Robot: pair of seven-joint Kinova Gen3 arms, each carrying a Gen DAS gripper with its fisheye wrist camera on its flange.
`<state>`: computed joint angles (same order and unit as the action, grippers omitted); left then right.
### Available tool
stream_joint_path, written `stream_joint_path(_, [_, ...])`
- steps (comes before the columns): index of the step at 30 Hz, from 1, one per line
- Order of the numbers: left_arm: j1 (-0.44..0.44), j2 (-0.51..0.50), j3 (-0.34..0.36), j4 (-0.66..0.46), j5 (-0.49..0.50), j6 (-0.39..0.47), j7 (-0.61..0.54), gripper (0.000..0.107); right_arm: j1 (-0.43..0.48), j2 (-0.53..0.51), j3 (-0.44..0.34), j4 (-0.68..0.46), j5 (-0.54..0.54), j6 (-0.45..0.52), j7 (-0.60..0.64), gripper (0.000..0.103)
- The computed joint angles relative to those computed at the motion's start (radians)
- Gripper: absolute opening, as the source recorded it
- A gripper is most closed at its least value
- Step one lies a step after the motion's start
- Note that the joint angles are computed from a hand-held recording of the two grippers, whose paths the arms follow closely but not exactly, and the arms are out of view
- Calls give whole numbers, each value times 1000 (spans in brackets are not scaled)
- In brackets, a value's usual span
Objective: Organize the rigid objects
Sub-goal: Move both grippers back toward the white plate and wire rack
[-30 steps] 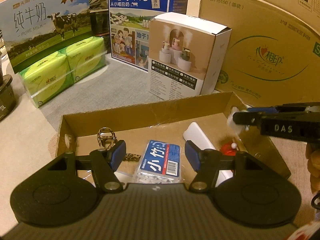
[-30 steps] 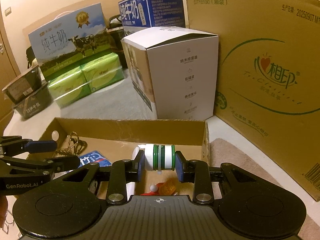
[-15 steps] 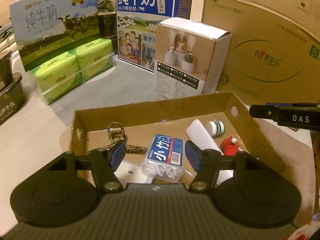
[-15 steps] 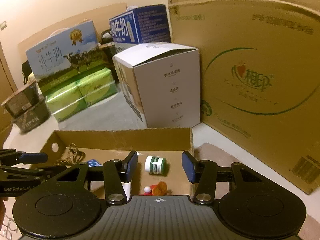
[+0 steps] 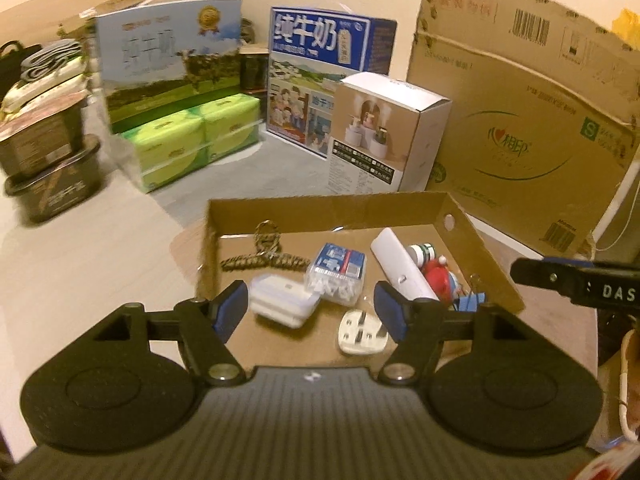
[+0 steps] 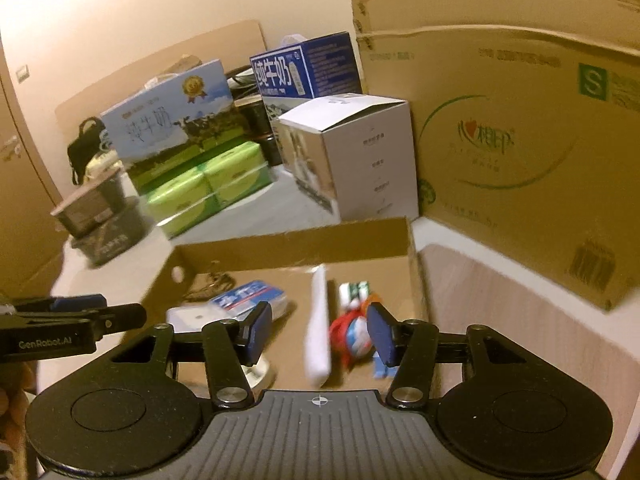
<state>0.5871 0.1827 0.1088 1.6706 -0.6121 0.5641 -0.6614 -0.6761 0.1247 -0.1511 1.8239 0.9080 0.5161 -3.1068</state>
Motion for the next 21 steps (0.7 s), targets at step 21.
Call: stream_joint_path(21, [-140, -305, 217, 305, -88, 107, 222, 80, -167, -63, -185, 69, 120, 193, -299, 62])
